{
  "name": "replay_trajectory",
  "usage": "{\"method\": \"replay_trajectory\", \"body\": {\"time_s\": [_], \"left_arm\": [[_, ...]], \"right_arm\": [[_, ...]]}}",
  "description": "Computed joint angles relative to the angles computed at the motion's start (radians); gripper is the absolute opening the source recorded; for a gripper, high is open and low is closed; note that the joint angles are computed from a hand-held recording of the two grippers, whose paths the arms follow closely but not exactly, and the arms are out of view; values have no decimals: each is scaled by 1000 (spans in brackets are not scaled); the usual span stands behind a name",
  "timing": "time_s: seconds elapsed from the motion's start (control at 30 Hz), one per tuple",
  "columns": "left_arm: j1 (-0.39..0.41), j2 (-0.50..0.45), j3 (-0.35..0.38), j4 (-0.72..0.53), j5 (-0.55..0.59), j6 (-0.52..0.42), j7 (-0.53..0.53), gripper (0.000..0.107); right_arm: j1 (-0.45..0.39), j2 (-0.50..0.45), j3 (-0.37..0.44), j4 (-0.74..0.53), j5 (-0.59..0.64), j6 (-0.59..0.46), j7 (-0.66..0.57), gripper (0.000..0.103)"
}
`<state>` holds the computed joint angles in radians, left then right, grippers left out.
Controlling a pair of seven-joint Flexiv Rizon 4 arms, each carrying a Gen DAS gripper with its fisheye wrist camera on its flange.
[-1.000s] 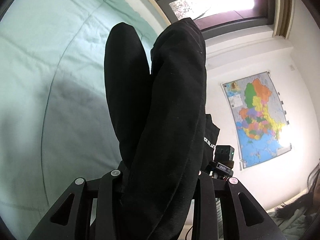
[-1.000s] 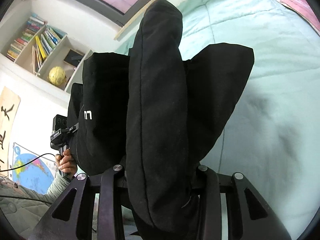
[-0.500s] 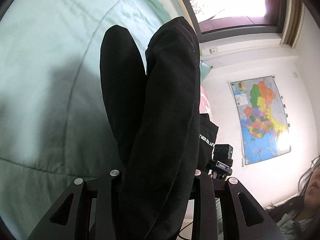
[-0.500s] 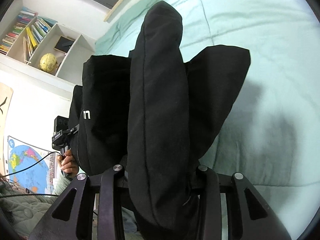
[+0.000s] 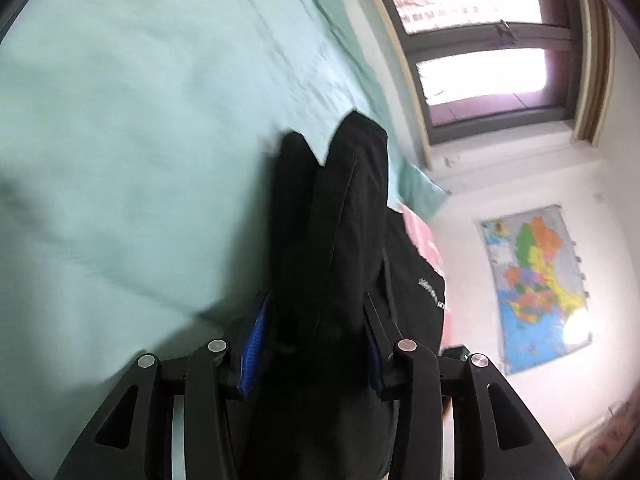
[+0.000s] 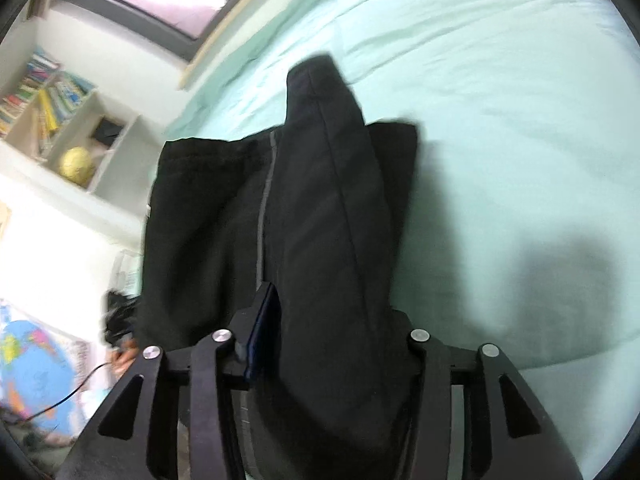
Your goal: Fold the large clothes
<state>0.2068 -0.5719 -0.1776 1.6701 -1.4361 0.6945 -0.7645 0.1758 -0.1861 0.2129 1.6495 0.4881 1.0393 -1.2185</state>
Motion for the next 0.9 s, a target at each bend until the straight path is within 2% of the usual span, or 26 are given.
{"method": "replay_trajectory", "body": {"time_s": [0.07, 0.13, 0.2, 0.23, 0.3, 0.37, 0.43, 0.53, 0.57, 0.63, 0.67, 0.73, 0.9], "left_arm": [[-5, 35, 25, 28, 22, 32, -15, 44], [-24, 76, 49, 55, 56, 92, 8, 44], [-67, 127, 75, 76, 106, 226, 26, 44], [-83, 155, 70, 86, 97, 283, 56, 44], [-97, 172, 51, 60, 96, 312, 97, 44], [-130, 184, 34, 34, 121, 339, 120, 45], [-177, 173, 31, -2, 217, 383, 98, 46], [-256, 127, 56, -55, 484, 436, -28, 47], [-291, 96, 88, -98, 618, 421, -130, 47], [-305, 52, 122, -133, 739, 362, -224, 47], [-331, 13, 154, -174, 814, 365, -300, 47], [-335, -42, 166, -219, 881, 373, -359, 47], [-289, -91, 118, -282, 920, 336, -474, 47]], "right_arm": [[36, 34, -27, 69, -171, 21, 161, 55], [64, 85, -50, 149, -475, 30, 378, 56], [120, 143, -114, 195, -781, -35, 589, 57], [109, 152, -98, 189, -859, -59, 644, 57], [106, 157, -80, 166, -929, -51, 666, 57], [126, 121, -64, 109, -972, -49, 676, 57], [169, 31, -46, -6, -930, -65, 616, 57], [253, -97, -62, -150, -974, -172, 578, 57], [285, -145, -73, -211, -994, -229, 565, 57], [323, -225, -82, -304, -987, -311, 518, 57], [340, -256, -96, -336, -973, -336, 498, 57], [327, -266, -95, -313, -936, -333, 489, 57], [305, -271, -96, -289, -846, -277, 505, 60]]}}
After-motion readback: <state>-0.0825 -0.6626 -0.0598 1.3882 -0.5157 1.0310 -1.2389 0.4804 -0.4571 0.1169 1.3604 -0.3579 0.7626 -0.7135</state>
